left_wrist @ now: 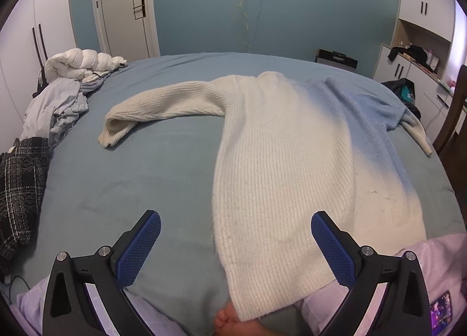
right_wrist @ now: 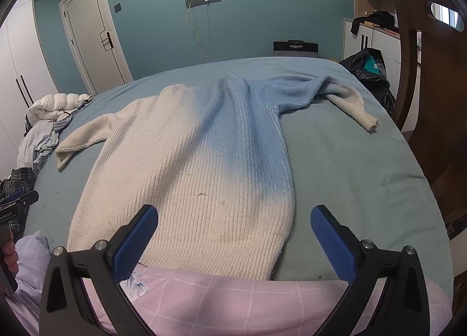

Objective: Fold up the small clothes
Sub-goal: 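Move the left gripper toward the cream sweater sleeve cuff, then grasp the cream sleeve cuff with the left gripper and lift it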

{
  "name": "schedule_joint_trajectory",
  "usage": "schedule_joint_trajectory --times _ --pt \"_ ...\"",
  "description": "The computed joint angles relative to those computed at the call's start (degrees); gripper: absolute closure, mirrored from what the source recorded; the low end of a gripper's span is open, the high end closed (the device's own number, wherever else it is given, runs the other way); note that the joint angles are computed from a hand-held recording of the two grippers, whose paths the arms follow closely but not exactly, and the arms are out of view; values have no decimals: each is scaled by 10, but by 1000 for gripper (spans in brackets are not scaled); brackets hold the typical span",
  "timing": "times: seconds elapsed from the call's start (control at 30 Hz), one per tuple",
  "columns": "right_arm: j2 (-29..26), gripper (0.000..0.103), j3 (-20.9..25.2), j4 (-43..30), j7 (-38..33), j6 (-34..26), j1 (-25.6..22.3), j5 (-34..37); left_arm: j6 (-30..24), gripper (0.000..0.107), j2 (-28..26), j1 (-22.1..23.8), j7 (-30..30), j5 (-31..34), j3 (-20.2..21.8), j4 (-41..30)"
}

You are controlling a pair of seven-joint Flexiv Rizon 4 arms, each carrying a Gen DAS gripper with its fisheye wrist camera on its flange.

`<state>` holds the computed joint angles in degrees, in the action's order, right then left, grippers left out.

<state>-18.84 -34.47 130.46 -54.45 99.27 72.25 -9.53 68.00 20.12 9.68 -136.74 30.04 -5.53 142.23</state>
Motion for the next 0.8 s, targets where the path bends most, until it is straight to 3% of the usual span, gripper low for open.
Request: schedule_joint_trajectory --times 0.23,0.47,0.67,0.8 --pt "-2 1 6 -2 -10 5 -3 3 1 4 -13 2 17 -35 24 10" --pt "-3 1 73 -17 -12 2 -64 0 -11 4 -30 30 39 -44 57 8" --pt "-2 1 141 -27 0 -2 -128 -11 -11 4 -96 79 97 -46 109 -22" --pt "-4 1 182 -36 11 -10 -170 -28 15 4 -162 110 153 -86 163 -44"
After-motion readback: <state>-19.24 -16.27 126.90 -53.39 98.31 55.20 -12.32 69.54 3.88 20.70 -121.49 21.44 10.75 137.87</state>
